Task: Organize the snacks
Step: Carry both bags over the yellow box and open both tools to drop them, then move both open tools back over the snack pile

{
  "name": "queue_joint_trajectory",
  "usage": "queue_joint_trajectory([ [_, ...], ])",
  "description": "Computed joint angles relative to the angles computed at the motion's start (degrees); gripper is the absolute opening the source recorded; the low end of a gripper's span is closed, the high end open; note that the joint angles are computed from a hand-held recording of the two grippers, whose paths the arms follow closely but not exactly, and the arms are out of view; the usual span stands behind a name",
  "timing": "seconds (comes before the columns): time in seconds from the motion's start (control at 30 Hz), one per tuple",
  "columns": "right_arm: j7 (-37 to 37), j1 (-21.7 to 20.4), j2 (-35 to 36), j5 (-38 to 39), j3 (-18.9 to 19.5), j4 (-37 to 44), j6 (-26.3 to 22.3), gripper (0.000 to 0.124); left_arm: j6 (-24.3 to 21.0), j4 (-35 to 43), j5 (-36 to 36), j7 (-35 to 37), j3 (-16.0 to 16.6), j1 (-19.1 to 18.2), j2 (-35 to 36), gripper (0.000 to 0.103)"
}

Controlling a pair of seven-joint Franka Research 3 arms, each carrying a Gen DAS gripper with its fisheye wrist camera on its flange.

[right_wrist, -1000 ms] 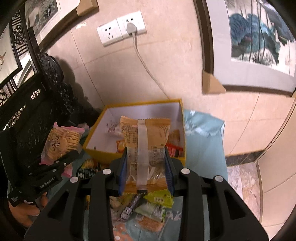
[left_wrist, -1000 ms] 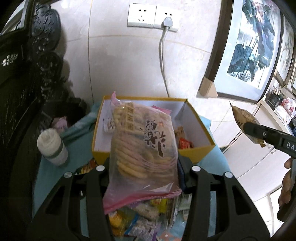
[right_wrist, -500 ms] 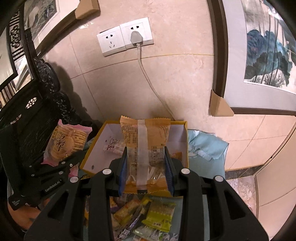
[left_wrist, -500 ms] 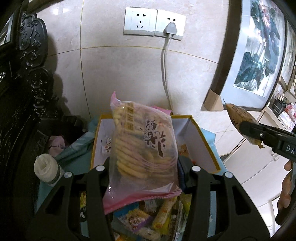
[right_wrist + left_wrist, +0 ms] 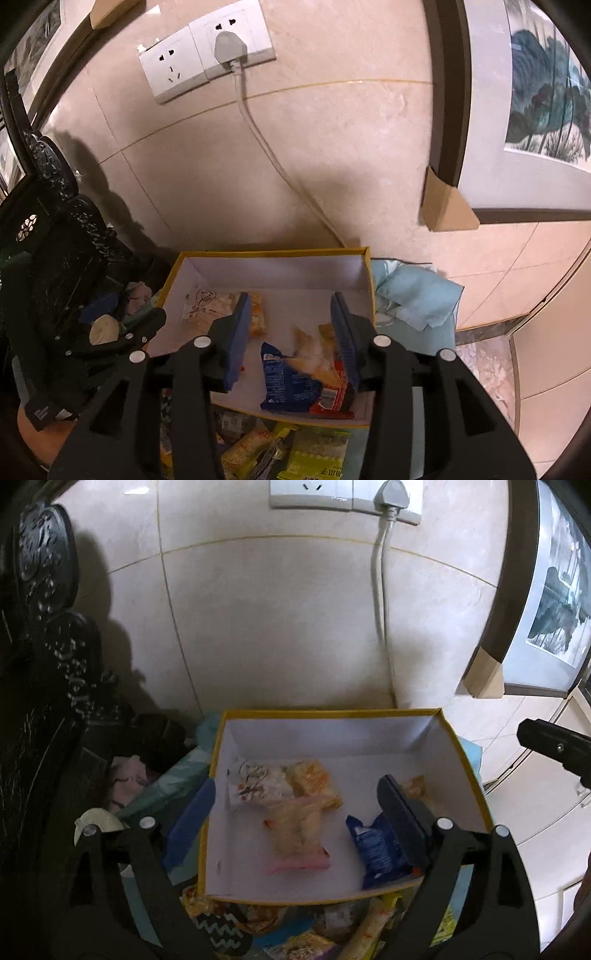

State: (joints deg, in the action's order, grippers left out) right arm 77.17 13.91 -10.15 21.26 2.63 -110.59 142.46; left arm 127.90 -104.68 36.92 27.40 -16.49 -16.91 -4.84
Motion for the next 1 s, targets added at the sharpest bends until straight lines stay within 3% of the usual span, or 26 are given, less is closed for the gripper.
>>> queue_joint_trajectory([
  [0.57, 0.5, -0.3, -10.2, 0.8, -0.5, -14.3, -1.9, 0.045, -1.2, -12.8, -6.6, -5.2, -2.0, -0.4, -10.6, 0.091],
  [1.0, 2.1, -0.7, -20.8, -0.6, 0.7, -31.2, -5.9, 0.046, -1.1, -29.1, -16.4, -7.9, -3.9, -5.5, -20.5, 0.092],
])
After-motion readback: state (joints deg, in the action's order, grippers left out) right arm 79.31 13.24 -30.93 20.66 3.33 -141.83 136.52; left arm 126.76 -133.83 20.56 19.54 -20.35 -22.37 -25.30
